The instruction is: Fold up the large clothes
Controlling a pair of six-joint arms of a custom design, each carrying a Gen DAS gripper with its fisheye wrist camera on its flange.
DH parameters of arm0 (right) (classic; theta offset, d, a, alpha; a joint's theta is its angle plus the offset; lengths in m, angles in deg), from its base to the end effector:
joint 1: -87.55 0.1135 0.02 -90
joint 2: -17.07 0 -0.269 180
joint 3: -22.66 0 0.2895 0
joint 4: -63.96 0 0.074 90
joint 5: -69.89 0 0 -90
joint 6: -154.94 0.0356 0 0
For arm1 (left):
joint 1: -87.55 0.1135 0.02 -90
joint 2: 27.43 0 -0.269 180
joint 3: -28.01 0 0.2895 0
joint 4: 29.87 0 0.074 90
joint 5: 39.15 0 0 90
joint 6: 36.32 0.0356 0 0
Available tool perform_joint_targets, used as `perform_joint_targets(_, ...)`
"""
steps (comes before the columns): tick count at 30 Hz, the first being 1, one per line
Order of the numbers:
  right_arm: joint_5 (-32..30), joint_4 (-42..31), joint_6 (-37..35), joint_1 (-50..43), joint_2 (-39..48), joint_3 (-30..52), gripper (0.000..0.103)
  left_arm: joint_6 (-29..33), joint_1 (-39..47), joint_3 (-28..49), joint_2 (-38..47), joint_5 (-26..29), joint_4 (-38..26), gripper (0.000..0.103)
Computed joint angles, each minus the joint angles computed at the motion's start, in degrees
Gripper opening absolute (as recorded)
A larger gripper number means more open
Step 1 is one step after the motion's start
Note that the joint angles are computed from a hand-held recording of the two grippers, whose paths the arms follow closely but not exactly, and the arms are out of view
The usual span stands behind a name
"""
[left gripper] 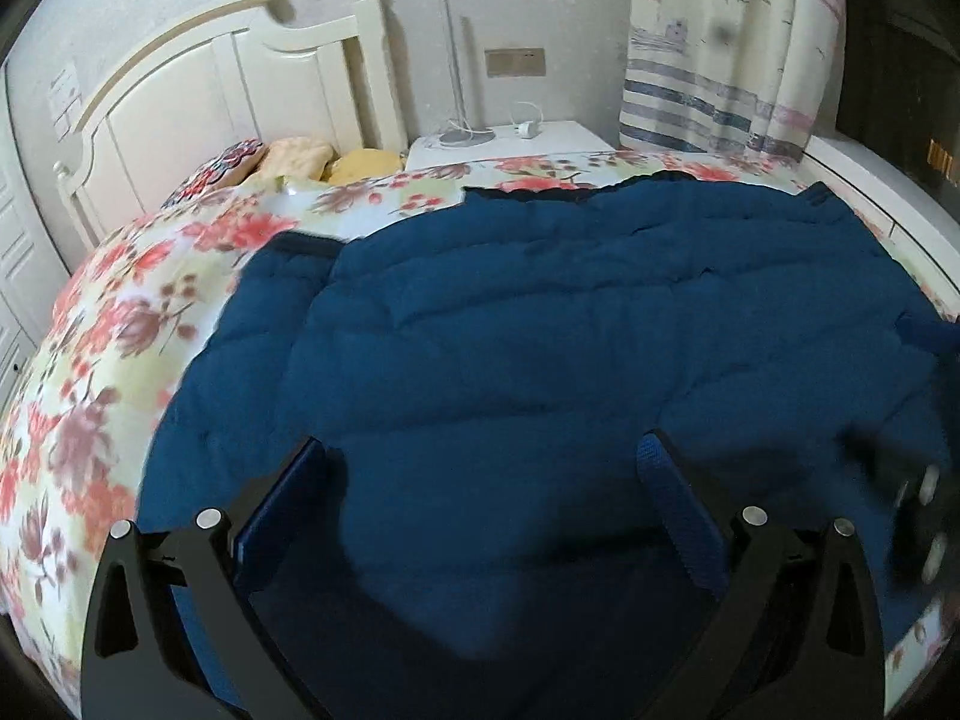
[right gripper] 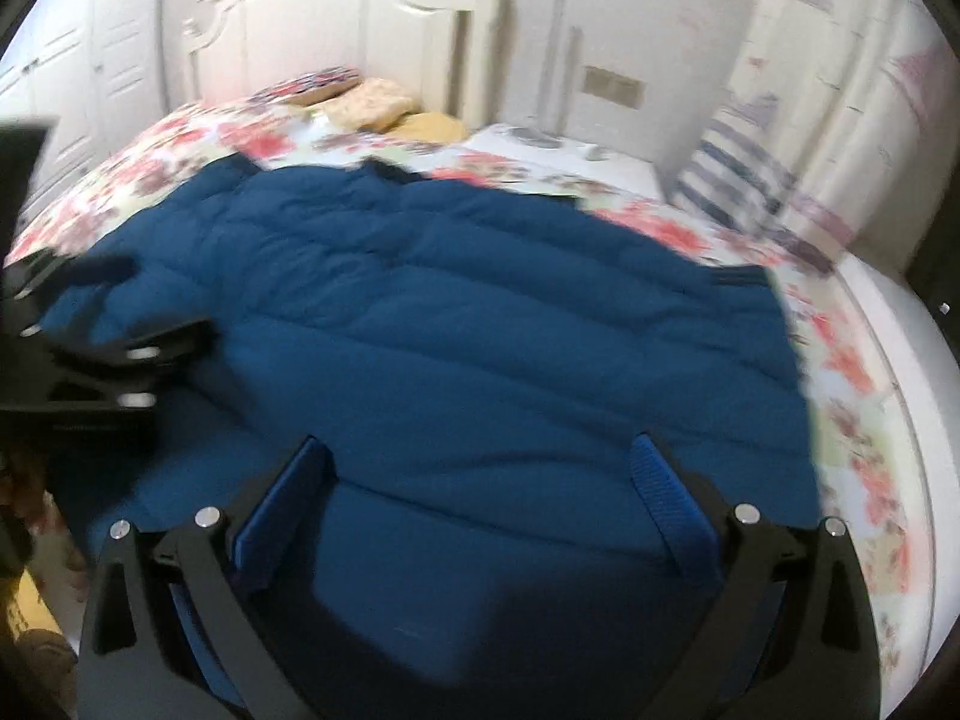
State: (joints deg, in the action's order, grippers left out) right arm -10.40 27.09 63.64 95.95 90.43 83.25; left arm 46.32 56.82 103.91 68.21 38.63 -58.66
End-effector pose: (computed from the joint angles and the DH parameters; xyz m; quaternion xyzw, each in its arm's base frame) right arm 0.2937 0.0373 0.2241 -0.0500 0.9344 -0.0580 0.3480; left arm 0.3399 -0.1933 0.2019 0.1514 0.9183 -0.0208 0.3652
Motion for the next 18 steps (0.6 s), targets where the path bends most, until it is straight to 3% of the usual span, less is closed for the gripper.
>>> perform_joint_targets(3, -2.4, -0.5, 1.2, -8.0, -4.1, -2.4, 0.1, 0.7, 1.8, -5.2, -4.5, -3.1, 1.5, 0.099)
perform_joint_targets(5, -7.4, 0.3, 2.0, -15.1, -5.0, -4.1, 0.1, -0.2, 3.8, -8.2, -6.5, -4.4, 2.3, 0.099)
perform_joint_targets(8, -18.5, 2.5, 2.9, -23.9, -4.2, -6.7, 0.101, -0.8, 7.3, -12.1, -8.5, 0.2, 4.9, 0.099)
perform_joint_targets(9, -19.7, 3.5, 2.7, -24.5, -4.1, -7.4, 0.101, -0.5, 7.3, -12.3, -8.4, 0.0, 5.1, 0.099)
perform_joint_targets(13, -16.5, 3.1, 2.6, -22.5, -3.2, -6.9, 0.101, -0.5, 5.1, -10.9, -6.4, -4.9, 5.3, 0.099)
perform_joint_targets(18, -17.3, 3.8, 2.2, -23.2, -2.2, -6.5, 0.101, -0.7, 6.2, -11.4, -6.9, -2.9, 5.5, 0.099)
